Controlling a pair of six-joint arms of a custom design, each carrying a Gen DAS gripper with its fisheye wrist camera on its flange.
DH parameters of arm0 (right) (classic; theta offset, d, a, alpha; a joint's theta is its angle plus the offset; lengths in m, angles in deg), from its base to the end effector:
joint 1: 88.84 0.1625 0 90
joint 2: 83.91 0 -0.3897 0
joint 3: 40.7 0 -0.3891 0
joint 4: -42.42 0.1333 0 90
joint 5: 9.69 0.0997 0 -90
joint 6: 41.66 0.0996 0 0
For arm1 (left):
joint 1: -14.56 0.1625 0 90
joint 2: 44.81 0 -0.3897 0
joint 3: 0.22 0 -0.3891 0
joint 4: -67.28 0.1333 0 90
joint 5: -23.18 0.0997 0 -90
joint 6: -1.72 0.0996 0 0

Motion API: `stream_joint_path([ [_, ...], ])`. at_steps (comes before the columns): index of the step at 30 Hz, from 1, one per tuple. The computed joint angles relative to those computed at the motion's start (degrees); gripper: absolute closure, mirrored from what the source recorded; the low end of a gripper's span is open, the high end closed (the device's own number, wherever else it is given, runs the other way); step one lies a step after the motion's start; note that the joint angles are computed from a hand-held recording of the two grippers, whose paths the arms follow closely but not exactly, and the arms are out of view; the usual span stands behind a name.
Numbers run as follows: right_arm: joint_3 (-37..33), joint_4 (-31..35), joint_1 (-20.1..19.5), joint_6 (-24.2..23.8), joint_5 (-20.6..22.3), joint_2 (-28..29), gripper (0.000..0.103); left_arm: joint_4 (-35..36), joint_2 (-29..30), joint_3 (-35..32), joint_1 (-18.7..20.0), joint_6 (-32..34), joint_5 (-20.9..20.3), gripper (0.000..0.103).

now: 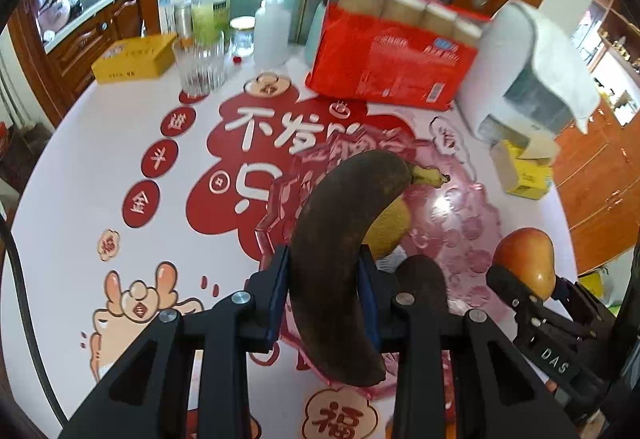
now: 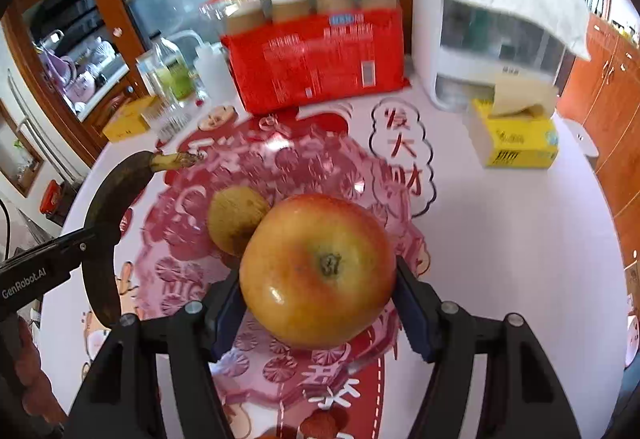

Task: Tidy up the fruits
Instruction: 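Carry the banana and apple into the pink bowl and open both tools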

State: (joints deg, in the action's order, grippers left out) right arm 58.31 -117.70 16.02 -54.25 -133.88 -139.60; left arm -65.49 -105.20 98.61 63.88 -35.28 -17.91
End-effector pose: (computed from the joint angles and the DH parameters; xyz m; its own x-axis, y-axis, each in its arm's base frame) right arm 0.2360 -0.5880 0.1889 -0.7938 -0.1561 0.5878 -0.4118 0.8491 -0.3307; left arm -0.2342 -0.5921 0.2017 -0.8188 -0.1474 -0.5548 0.1968 0.8358 -0.5126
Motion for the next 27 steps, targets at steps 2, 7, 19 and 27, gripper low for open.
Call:
stream_joint_path([
  [2, -0.46, 0.45, -0.53, 0.24, -0.31, 1.13, 0.036, 0.64, 1.45, -0.98, 0.83, -0.24, 0.17, 0.072],
  [7, -1.56, 0.13, -1.41, 0.22, -1.72, 3.56, 0.036, 1.36, 4.16, -2.93, 2.37, 0.44, 1.35, 0.072],
  [19, -5.26, 4.71, -3.58, 4.59, -0.03, 6.07, 0.033, 3.46, 6.55, -4.82, 3.54, 0.01, 3.25, 0.072],
  [27, -4.87, 5.35, -3.49, 4.94, 0.70, 5.59, 0.031, 5.43, 6.40, -5.26, 3.50, -1.46, 2.51, 0.071],
])
